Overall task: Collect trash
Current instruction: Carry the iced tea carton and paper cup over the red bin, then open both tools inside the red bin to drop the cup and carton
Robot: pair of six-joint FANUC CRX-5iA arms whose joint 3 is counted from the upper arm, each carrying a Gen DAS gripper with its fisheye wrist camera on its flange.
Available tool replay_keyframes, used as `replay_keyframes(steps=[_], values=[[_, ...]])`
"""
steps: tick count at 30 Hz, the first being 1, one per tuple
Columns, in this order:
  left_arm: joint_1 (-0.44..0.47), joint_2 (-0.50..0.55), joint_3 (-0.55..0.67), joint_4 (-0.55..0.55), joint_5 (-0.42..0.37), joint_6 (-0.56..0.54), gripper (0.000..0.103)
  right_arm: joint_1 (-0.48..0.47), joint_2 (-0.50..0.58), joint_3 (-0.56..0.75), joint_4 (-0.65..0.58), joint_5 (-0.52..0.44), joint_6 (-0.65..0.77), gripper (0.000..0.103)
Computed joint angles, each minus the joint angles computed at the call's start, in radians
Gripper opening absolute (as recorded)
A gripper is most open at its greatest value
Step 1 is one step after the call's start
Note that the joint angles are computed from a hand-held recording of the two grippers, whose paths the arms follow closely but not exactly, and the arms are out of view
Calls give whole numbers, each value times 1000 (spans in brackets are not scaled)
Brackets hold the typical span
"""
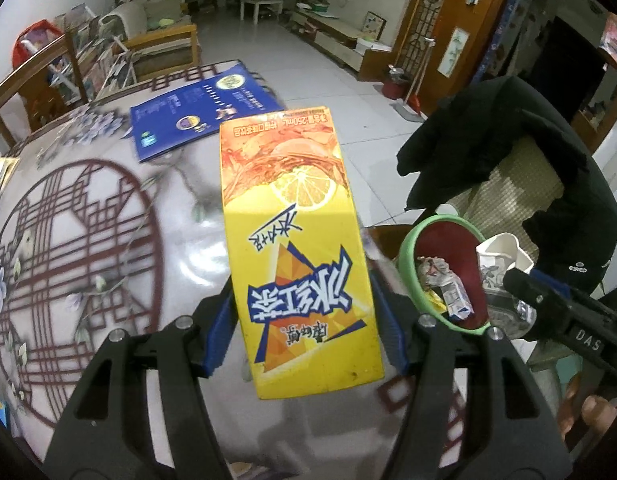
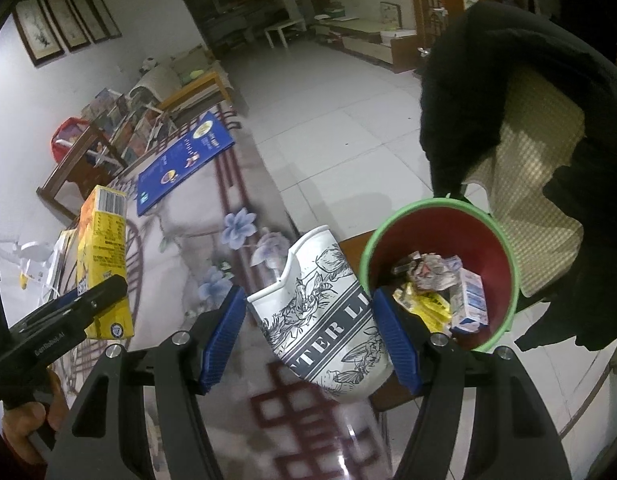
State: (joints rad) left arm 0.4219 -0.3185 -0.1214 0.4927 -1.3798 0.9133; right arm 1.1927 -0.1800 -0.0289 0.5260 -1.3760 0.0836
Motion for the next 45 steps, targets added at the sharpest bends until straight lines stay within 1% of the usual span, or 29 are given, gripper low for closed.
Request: replay_keyframes(steps=[13, 25, 31, 45], values=[[-200, 48, 49, -57, 45, 97, 59, -48, -106, -96, 9, -23, -29, 64], [-366, 119, 98, -91, 70, 144, 59, -123, -176, -159, 1, -39, -37, 64], [-413, 146, 117, -103, 74, 146, 59, -164, -184, -177, -24, -25, -31, 65], [-457, 193, 146, -137, 70, 152, 59, -245, -150, -177, -72, 18, 31, 66]])
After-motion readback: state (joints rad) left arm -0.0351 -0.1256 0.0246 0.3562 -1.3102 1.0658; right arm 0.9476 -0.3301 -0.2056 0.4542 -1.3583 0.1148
